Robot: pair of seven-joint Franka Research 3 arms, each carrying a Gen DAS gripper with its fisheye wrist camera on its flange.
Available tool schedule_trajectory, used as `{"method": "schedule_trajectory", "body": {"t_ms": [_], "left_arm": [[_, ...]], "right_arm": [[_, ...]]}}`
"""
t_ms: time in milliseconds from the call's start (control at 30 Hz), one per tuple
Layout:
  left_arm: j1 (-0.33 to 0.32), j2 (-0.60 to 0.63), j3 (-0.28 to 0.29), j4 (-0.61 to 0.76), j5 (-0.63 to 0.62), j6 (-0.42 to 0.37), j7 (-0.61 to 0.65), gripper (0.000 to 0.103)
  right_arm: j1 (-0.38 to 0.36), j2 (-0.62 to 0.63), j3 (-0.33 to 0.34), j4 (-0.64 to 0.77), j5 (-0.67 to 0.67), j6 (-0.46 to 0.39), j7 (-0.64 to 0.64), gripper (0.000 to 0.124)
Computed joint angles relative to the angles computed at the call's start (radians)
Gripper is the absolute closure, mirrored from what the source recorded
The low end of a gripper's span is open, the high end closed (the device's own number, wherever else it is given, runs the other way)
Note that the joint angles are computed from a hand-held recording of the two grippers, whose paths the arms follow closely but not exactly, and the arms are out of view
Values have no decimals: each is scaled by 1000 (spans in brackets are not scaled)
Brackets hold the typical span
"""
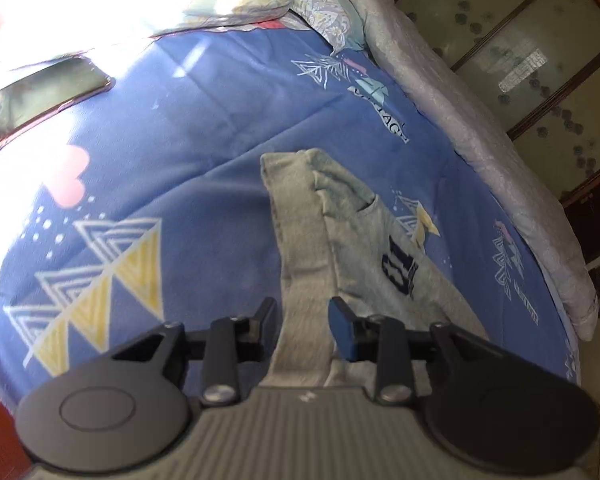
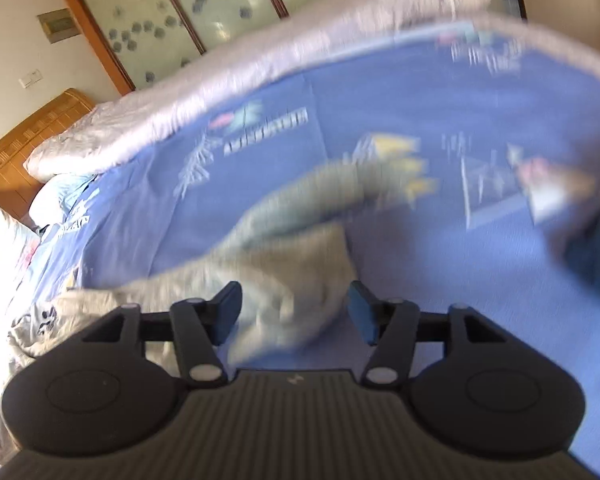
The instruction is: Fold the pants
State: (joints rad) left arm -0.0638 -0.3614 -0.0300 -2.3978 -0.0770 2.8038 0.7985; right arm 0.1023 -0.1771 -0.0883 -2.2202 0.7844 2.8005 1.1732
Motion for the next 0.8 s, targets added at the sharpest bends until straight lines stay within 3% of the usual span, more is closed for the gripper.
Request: {"method": "schedule_trajectory", "body": {"t_ms": [67,100,133,200,267,333,400,433,500,633,733,800], "left_arm": [[-9,-50,-2,-56,-13,0,-13,69],[-11,-74,-3,-79,-16,-4,-22,69],[-7,-96,-7,-97,-12,-11,-38,69],[1,-130,-12,-124,-4,-17,-69,69],[0,-159,-9,-144,1,-19,-88,69],[5,-165,-18,-141,20,-30,-105,69],[5,-166,-27,-138,36,-32,-122,69],[-1,-171,-29,-141,39,-27,-127,69],[-30,-180,-14,-153,33,-13,-113,69],[-74,-197,6,-169,10,-53,-89,59],[-129,-217,45,-195,-63,-60,-60,58],[-158,-238,55,-222,-119,-42,-69,49]], "right_arm": [[4,26,14,15,69,-12,-9,64],[34,52,-6,43,67,-27,16,74],[28,87,-3,84,-5,-58,83,118],[-19,142,46,169,-242,-84,271,116],[-16,205,56,276,-295,5,273,116],[-5,296,42,428,-419,108,400,114],[31,392,-19,582,-554,196,588,100],[26,433,-28,652,-574,198,609,70],[52,466,-87,720,-684,128,703,64],[-74,359,37,524,-499,93,519,64],[-89,292,26,375,-451,43,532,64],[-91,283,23,321,-404,36,599,63]]}}
